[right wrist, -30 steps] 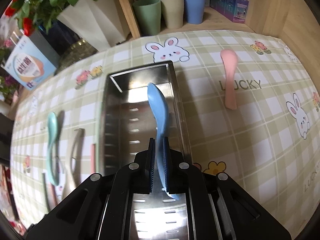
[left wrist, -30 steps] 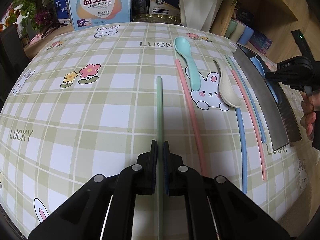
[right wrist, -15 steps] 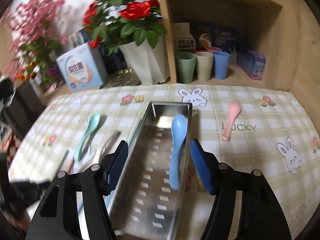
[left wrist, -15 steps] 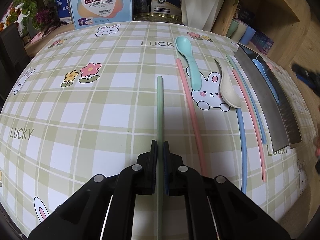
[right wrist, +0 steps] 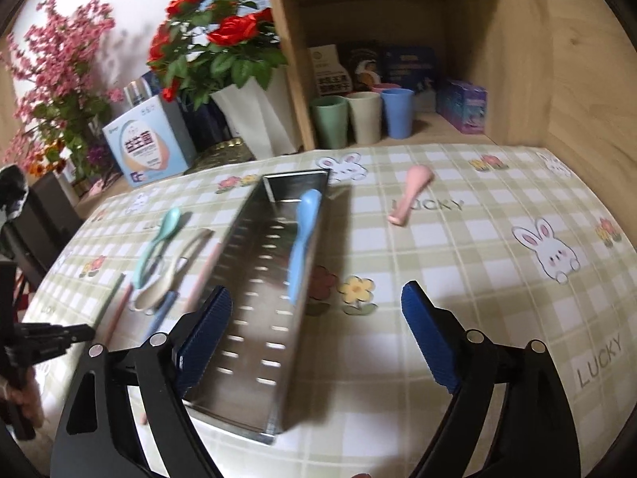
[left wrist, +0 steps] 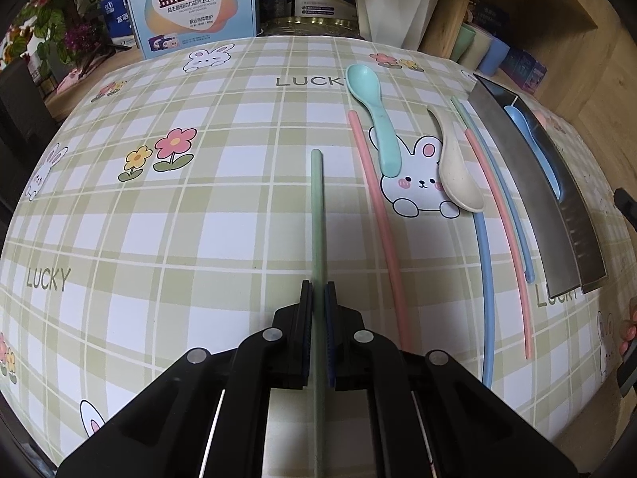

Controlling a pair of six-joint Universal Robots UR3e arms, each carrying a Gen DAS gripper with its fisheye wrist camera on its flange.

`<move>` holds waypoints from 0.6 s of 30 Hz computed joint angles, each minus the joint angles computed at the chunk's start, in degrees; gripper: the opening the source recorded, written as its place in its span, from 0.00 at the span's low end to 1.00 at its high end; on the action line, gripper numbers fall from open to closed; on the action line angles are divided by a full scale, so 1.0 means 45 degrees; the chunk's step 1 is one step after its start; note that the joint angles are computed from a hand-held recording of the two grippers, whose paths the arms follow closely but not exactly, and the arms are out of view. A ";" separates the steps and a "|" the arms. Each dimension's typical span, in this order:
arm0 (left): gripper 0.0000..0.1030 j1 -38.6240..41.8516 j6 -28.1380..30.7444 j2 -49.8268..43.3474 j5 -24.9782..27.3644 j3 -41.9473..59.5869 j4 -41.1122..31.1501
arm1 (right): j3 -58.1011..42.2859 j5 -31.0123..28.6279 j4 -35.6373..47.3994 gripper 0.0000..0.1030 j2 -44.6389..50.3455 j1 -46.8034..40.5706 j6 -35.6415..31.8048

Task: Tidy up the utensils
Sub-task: 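Carry the green chopstick into the steel holder and open the left gripper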

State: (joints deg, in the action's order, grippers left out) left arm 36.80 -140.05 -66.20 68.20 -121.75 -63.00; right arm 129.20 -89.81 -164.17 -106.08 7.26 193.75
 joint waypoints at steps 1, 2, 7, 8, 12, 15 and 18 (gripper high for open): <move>0.05 0.0093 -0.0019 -0.0078 -0.0088 0.0132 -0.0222 | 0.0196 -0.0060 -0.0150 0.82 -0.0052 -0.0070 -0.0038; 0.05 0.0161 -0.0111 -0.0128 -0.0098 0.0262 -0.0415 | 0.0401 -0.0064 -0.0290 0.82 -0.0146 -0.0169 -0.0115; 0.05 0.0237 -0.0161 0.0238 -0.0331 0.0840 -0.1129 | 0.1331 0.0528 -0.0656 0.83 -0.0848 -0.0951 -0.0328; 0.05 0.0172 -0.0227 0.0291 -0.0434 0.1159 -0.1462 | 0.1407 0.0590 -0.0683 0.84 -0.0900 -0.1052 -0.0314; 0.05 -0.0368 -0.0837 0.0253 -0.0665 0.2241 -0.2296 | 0.1876 0.1111 -0.0845 0.84 -0.1162 -0.1798 -0.0373; 0.05 -0.1270 -0.1729 -0.0103 -0.0698 0.3135 -0.2564 | 0.2083 0.1178 -0.1067 0.84 -0.1178 -0.2036 -0.0453; 0.05 -0.2526 -0.3158 -0.0825 -0.0662 0.4174 -0.2713 | 0.2315 0.1654 -0.0979 0.84 -0.1455 -0.2585 -0.0449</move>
State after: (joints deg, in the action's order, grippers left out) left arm 25.44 -154.27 -69.91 65.22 -102.97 -75.21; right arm 139.62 -82.36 -168.57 -112.62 -4.38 191.73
